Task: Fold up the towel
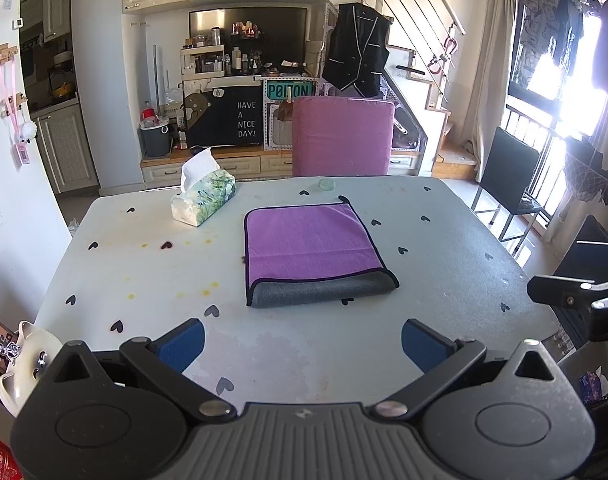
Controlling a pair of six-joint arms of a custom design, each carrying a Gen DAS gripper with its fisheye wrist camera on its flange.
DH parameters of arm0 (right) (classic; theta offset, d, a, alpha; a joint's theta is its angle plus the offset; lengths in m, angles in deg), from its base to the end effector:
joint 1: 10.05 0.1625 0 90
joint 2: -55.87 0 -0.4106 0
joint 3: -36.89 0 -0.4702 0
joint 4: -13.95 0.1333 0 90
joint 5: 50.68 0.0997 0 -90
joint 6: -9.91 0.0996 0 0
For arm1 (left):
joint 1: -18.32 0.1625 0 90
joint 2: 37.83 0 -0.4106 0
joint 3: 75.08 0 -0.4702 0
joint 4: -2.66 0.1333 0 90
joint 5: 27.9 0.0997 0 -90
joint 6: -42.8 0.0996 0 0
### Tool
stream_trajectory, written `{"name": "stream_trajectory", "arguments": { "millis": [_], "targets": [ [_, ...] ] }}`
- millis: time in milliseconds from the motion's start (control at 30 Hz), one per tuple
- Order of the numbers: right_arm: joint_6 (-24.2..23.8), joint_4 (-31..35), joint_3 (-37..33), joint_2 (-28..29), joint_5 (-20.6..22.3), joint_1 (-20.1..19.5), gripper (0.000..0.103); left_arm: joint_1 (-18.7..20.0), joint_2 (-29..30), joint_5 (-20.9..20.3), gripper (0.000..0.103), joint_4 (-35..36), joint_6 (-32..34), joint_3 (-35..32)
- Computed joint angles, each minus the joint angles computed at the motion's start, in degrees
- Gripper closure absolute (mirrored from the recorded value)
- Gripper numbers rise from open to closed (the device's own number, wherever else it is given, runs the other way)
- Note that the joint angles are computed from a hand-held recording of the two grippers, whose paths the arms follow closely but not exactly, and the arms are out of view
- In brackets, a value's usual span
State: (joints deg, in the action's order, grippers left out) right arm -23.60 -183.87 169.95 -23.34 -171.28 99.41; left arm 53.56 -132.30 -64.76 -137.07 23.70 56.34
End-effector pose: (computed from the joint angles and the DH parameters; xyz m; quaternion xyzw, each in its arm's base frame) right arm 0.2385 -0.4272 0.2164 0.2762 -0.8227 0.4056 0.2869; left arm -0.2481 -0.4360 0.2530 0.2248 0.8614 -0.3467 0.2955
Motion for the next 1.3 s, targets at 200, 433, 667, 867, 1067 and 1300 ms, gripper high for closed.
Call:
{"name": "stream_trajectory", "arguments": {
  "millis": [200, 433, 667, 867, 1067, 1300],
  "targets": [
    [0.1, 0.2, 0.0, -0.2, 1.0, -0.8, 0.001, 1.6, 1.7, -0.6, 0.000, -1.2, 1.7, -0.6],
    [0.4, 1.7, -1.6, 0.7, 0.5, -1.3, 0.001, 2.1, 3.7, 0.5, 0.000, -1.2, 1.8, -1.9],
    [0.6, 3.1, -2.8, 1.1, 0.6, -2.1, 0.001, 3.1, 5.4, 0.1, 0.000, -1.7, 2.6, -3.4],
    [0.1, 2.5, -4.2, 2.8, 0.9, -3.2, 0.001, 4.3, 7.3, 0.4, 0.000, -2.4, 2.4, -4.3],
    [-1.6, 1.6, -5.2, 4.6, 3.2, -5.0, 0.001, 6.2, 10.4, 0.6, 0.000, -3.7, 2.9, -5.9],
    [-4.2, -0.9, -6.5, 7.7, 4.9, -7.0, 0.001, 8.4, 13.6, 0.6, 0.000, -8.3, 5.0, -6.7]
  ]
}}
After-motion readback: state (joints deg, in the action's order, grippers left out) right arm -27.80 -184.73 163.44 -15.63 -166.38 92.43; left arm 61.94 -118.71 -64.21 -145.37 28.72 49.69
